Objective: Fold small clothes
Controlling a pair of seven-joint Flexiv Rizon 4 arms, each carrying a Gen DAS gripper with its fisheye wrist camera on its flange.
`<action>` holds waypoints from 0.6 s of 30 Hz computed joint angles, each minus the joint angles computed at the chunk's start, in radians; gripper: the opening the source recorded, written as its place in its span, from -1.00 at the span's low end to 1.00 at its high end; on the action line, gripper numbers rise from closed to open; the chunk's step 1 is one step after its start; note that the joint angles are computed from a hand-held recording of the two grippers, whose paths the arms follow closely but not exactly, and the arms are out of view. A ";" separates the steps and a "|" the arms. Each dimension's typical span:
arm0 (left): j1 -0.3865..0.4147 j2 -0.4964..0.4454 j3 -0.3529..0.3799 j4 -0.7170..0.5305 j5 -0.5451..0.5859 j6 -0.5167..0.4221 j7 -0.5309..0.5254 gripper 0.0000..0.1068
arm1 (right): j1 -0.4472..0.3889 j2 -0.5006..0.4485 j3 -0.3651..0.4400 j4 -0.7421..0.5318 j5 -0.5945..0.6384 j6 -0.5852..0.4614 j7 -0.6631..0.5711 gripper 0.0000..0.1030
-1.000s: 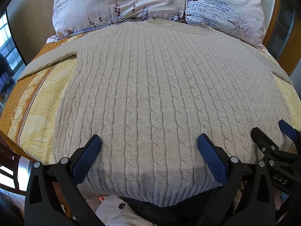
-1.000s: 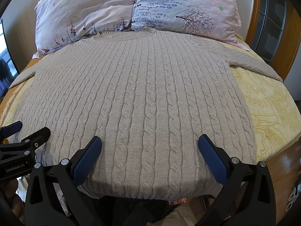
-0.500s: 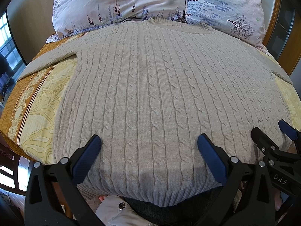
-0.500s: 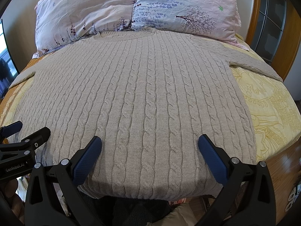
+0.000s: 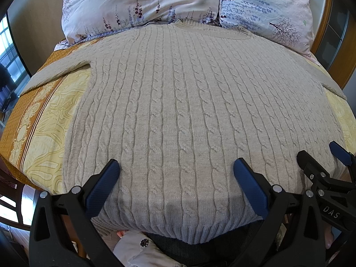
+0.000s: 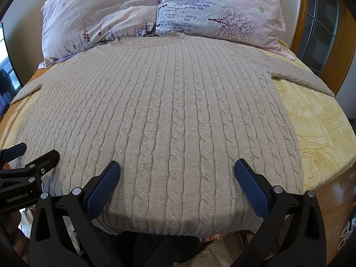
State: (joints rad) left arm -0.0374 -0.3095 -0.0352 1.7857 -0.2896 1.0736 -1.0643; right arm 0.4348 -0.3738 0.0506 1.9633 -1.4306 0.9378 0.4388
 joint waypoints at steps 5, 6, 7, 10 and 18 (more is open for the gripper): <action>0.000 0.000 0.000 0.000 0.000 -0.001 -0.001 0.90 | 0.000 0.000 0.000 0.000 0.000 0.000 0.000 0.97; 0.000 0.000 0.000 -0.001 0.001 -0.002 -0.001 0.90 | 0.000 0.000 0.000 0.000 0.000 0.000 0.000 0.97; 0.000 0.000 0.001 -0.001 0.002 -0.004 -0.002 0.90 | 0.000 0.000 0.000 0.000 0.000 0.000 0.000 0.97; 0.001 0.003 0.002 -0.003 0.005 -0.014 -0.001 0.90 | -0.002 0.005 0.001 0.007 -0.006 0.004 -0.001 0.97; 0.001 -0.006 0.004 -0.027 0.022 -0.049 0.000 0.90 | -0.028 0.002 -0.010 0.006 -0.095 0.054 0.010 0.97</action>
